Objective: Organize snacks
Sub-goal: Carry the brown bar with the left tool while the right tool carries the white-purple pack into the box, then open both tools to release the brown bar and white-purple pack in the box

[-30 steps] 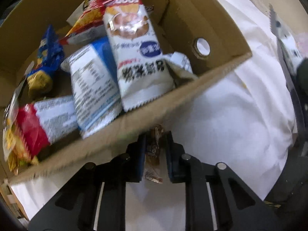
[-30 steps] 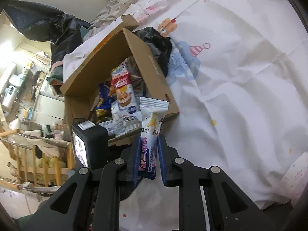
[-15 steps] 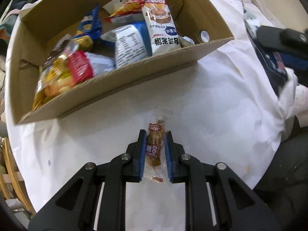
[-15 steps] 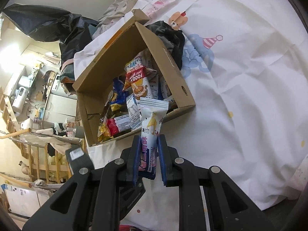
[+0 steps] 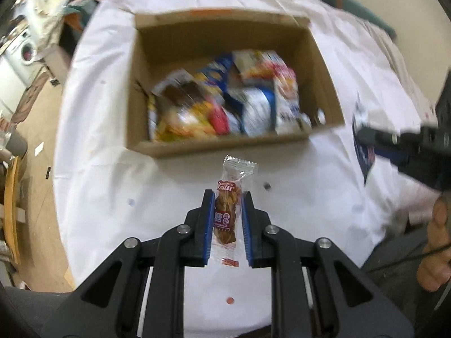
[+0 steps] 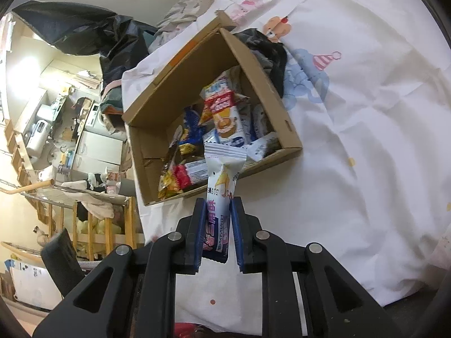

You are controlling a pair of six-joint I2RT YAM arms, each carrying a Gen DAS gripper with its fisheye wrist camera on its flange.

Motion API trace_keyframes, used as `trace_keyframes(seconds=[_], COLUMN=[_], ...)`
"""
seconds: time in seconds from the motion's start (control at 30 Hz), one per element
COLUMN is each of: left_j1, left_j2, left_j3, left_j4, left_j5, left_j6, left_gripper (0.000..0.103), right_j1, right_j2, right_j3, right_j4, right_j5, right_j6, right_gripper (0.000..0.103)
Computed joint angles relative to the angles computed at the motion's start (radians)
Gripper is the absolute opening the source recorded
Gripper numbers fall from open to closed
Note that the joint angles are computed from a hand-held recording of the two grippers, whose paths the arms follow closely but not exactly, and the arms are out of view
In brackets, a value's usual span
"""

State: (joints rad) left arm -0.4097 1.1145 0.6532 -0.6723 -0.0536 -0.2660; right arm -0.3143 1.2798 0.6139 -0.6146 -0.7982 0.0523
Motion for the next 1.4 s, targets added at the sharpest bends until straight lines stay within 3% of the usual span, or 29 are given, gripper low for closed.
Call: trace_keyframes(seconds=[0.2,0.67,0.9,1.1,1.4], left_j1=[0.181,0.402,0.442,0.412,0.414], left_j2=[-0.019,0.205,0.275,0.288,0.325], left_j3=[0.046,0.219,0.181,0.161,0.140], left_j4=[0.028,0.106,0.192,0.271,0.382], left_j5=[0.049,0.168,0.243,0.182,0.210], left_j6=[0.118,0.273,0.265,0.264,0.222], left_gripper=[0.015,0.016,0.016,0.016,0.018], right_j1=[0.054,0.141,0.235,0.314,0.351], right_j2=[-0.031,0.078,0.202,0.272,0.332], right_j3=[0.006,0.119,0.190,0.214,0.213], right_j4=[0.037,0.131,0.231,0.270,0.305], right_j5=[0.009,0.133,0.168,0.223,0.267], right_j6=[0.019,0.042,0.067,0.084,0.124], right_gripper=[0.019,0.019,0.019,0.019,0.019])
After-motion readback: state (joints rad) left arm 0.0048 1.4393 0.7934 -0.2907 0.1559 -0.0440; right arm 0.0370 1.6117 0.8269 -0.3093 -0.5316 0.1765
